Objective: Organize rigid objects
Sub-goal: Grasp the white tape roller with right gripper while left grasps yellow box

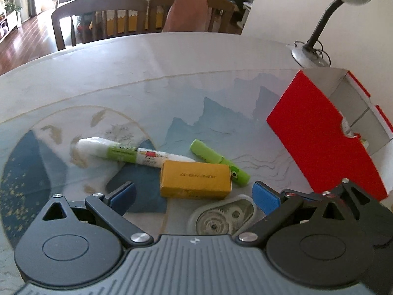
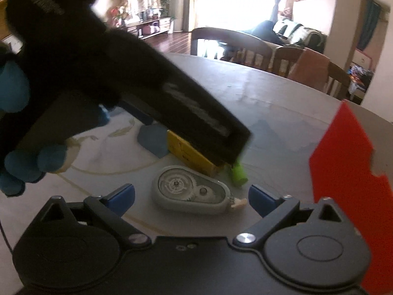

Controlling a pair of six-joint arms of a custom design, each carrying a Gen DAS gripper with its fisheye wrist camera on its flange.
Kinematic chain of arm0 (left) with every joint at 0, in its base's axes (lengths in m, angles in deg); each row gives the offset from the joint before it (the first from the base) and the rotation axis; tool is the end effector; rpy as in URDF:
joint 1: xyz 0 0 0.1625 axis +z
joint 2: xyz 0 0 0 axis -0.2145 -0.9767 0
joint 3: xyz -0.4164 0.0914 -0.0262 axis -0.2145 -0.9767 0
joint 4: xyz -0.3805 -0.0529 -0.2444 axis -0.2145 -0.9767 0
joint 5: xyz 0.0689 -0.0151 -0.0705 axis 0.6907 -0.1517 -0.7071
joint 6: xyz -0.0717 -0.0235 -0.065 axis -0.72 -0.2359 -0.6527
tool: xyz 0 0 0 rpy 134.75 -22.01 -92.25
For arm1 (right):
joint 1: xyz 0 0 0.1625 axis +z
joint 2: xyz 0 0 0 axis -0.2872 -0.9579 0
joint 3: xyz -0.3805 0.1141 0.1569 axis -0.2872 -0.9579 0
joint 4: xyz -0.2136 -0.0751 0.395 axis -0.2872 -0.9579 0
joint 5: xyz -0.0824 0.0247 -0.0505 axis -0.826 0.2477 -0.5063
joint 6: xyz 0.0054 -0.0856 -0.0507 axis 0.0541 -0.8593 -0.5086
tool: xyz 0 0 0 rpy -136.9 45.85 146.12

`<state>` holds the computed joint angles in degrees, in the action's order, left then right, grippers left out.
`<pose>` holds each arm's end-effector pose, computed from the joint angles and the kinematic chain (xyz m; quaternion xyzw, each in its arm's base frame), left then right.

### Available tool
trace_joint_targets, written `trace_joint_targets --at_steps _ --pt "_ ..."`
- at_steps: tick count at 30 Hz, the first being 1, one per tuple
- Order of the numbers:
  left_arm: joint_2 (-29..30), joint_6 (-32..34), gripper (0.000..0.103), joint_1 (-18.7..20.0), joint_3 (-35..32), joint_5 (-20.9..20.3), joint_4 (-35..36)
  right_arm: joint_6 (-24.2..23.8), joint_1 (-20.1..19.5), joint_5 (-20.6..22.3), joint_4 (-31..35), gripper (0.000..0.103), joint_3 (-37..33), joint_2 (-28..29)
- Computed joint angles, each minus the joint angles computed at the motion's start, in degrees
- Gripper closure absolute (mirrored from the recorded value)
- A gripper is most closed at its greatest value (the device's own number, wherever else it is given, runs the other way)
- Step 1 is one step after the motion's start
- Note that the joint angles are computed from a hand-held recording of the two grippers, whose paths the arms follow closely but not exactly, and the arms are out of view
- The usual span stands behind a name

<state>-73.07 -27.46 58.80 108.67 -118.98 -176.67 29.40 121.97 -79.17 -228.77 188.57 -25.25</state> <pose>-0.1395 -0.4296 0.0871 0.1849 0.9249 -0.2129 0.2549 0.1833 -0.3270 0.0265 0.3745 -0.8543 0.2417 0.2673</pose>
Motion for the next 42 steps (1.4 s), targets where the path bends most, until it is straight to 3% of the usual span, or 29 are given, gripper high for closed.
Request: trace_joint_targets --at_steps 3,10,20,22,25,28,34,42 --pt "2.3 0.72 0.002 1.35 -1.67 -0.25 -0.25 -0.87 -1.46 2.07 1.87 0.004 -0.59 -0.03" --pt "5.95 2.03 0.002 3.47 -4.13 -0.36 -0.39 -3.34 -2.62 2.53 5.9 0.01 -2.2 -0.02" --pt "8.66 6.17 0.003 3.25 -3.89 1.12 -5.07 -2.73 -2.7 3.13 8.09 0.022 -1.25 -1.7" --pt "8.63 6.36 0.008 2.85 -3.29 1.59 -5.96 -2.64 -2.56 2.91 7.12 0.022 -1.16 -1.15" --pt "8.74 7.54 0.022 2.25 -2.64 2.42 -7.11 -1.85 -2.21 2.4 5.42 0.022 -0.79 -0.51" --pt "8.38 7.6 0.028 2.24 -2.44 2.28 -7.39 -0.44 -1.45 1.09 4.3 0.022 -0.53 -0.06" --pt "7.48 7.69 0.033 1.24 -1.45 3.23 -7.52 1.98 0.14 -0.9 3.76 0.022 -0.26 -0.17" --pt "1.27 4.55 0.033 -0.42 2.54 2.3 -5.14 7.73 2.43 -3.29 4.75 0.022 1.83 -3.49"
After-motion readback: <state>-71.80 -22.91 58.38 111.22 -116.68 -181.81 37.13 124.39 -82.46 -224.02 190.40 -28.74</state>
